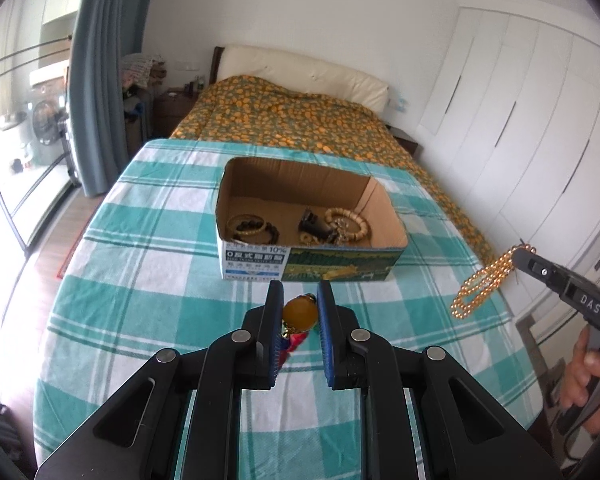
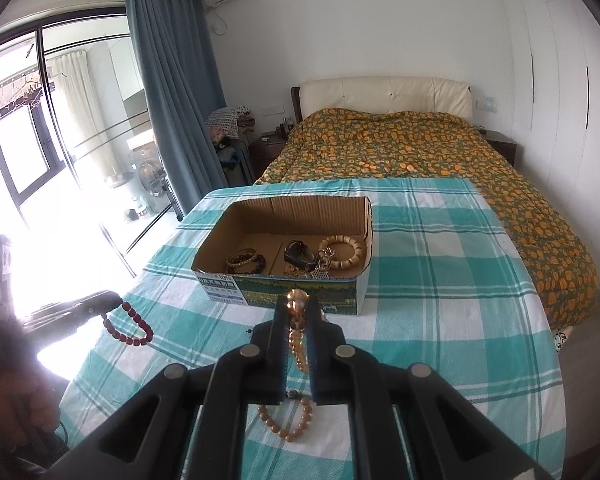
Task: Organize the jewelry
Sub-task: 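Carry the red bracelet and amber necklace into the box and open both tools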
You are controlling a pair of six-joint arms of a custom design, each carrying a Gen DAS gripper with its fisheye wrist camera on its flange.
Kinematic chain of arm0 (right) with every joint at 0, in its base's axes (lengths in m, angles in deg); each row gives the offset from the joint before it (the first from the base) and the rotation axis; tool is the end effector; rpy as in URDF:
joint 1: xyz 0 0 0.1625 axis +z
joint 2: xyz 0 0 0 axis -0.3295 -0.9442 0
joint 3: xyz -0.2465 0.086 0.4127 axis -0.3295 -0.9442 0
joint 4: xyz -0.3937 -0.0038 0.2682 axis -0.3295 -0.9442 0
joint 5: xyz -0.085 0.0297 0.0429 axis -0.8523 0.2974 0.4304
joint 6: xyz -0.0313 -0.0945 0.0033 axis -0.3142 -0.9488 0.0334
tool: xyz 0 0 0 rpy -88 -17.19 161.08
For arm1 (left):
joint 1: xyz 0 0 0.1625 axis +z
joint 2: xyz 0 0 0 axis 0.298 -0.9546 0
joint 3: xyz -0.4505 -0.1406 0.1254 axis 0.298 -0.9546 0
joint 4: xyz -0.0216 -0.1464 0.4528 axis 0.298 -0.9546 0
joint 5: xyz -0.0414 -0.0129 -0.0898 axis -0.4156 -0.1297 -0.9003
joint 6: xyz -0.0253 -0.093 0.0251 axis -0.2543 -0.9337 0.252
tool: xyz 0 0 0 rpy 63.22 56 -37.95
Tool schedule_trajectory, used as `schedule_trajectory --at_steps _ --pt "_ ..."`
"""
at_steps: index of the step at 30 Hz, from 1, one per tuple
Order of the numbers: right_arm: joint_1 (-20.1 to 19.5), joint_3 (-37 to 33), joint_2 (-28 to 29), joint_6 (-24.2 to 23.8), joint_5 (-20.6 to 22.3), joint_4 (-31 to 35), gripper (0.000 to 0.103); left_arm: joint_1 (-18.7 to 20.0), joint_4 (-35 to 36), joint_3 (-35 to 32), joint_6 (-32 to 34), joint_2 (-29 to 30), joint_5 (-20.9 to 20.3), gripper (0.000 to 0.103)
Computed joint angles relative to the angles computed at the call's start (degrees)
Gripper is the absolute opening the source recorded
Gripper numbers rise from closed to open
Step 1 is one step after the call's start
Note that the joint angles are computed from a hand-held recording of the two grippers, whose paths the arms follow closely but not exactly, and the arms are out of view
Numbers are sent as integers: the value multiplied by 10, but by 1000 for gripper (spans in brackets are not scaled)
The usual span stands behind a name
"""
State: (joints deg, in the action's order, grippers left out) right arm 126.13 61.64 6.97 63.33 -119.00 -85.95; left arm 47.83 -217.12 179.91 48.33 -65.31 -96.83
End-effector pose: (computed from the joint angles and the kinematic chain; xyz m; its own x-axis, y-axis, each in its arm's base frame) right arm 0.3249 -0.7663 0.2960 -0.8276 -0.1879 0.5289 -0.4993 0.6770 -0.5407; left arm -0.0882 -0.6211 0.3899 -0.8427 0.2330 -0.4853 0.4980 0.6801 -0.5381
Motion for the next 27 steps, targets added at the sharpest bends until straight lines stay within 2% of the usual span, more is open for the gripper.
schedule_trajectory --at_steps 8,14,20,23,27 --pt "-3 -51 28 -6 11 11 8 3 9 -59 -1 38 -2 15" --pt "-6 -114 58 -5 32 41 8 7 35 -117 4 75 -6 15" --pt "-12 -210 107 -13 53 78 8 12 40 -179 20 121 -12 15" --pt "-18 -280 147 -26 66 111 8 15 50 -210 18 144 -18 15" --pt "-23 -344 180 -16 59 170 8 22 69 -250 17 177 -22 15"
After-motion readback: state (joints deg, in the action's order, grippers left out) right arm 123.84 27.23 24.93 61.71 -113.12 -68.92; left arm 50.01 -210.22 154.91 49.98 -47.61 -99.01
